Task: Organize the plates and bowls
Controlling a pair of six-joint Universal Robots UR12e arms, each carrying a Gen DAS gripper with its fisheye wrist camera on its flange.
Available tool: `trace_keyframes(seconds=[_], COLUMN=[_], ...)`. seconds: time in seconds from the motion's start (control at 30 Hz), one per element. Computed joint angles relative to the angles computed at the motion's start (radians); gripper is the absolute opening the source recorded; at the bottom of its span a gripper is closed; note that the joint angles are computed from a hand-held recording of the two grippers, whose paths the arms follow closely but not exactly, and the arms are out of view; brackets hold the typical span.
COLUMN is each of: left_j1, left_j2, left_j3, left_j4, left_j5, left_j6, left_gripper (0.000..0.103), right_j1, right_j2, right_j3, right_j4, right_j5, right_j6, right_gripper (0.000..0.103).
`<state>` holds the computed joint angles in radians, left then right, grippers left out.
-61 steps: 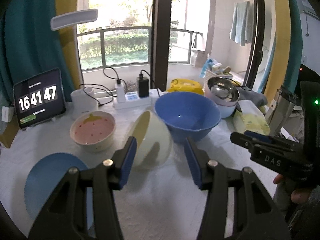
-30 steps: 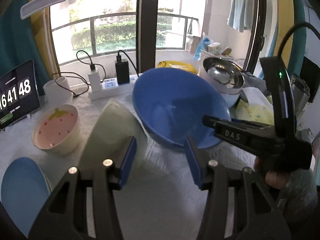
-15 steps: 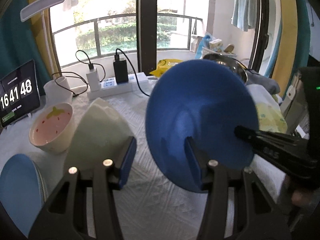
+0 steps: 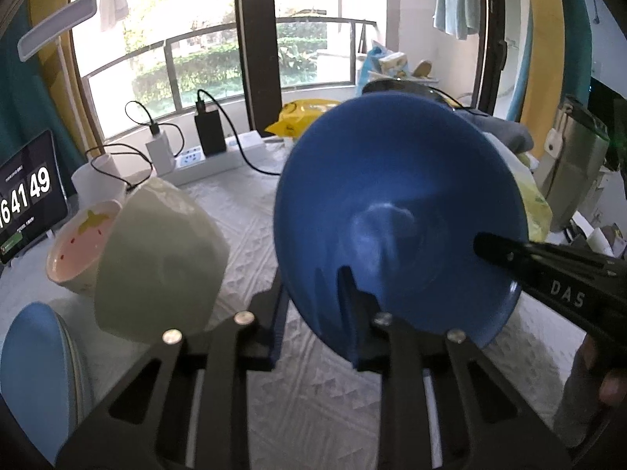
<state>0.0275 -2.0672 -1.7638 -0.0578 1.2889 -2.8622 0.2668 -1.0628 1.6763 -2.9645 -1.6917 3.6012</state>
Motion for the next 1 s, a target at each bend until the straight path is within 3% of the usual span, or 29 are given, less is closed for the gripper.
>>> trace_keyframes(seconds=[0.53, 1.0], left_j1=[0.037, 0.092], left_j2=[0.063, 0.125], left_j3=[-0.067, -0.152], left_j4=[0.003, 0.022], left_j5=[-0.06, -0.1], left_j6=[0.005, 0.02], left_gripper=[0.025, 0.025], right_j1=[0.022, 0.074], right_j2=[-0.031, -0.053], right_j3=[0.015, 0.035], right_j4=[0.003, 0.012], right_j5=[-0.023, -0.04], right_j6=[0.012, 0.032], right_gripper=[0.012, 0.016])
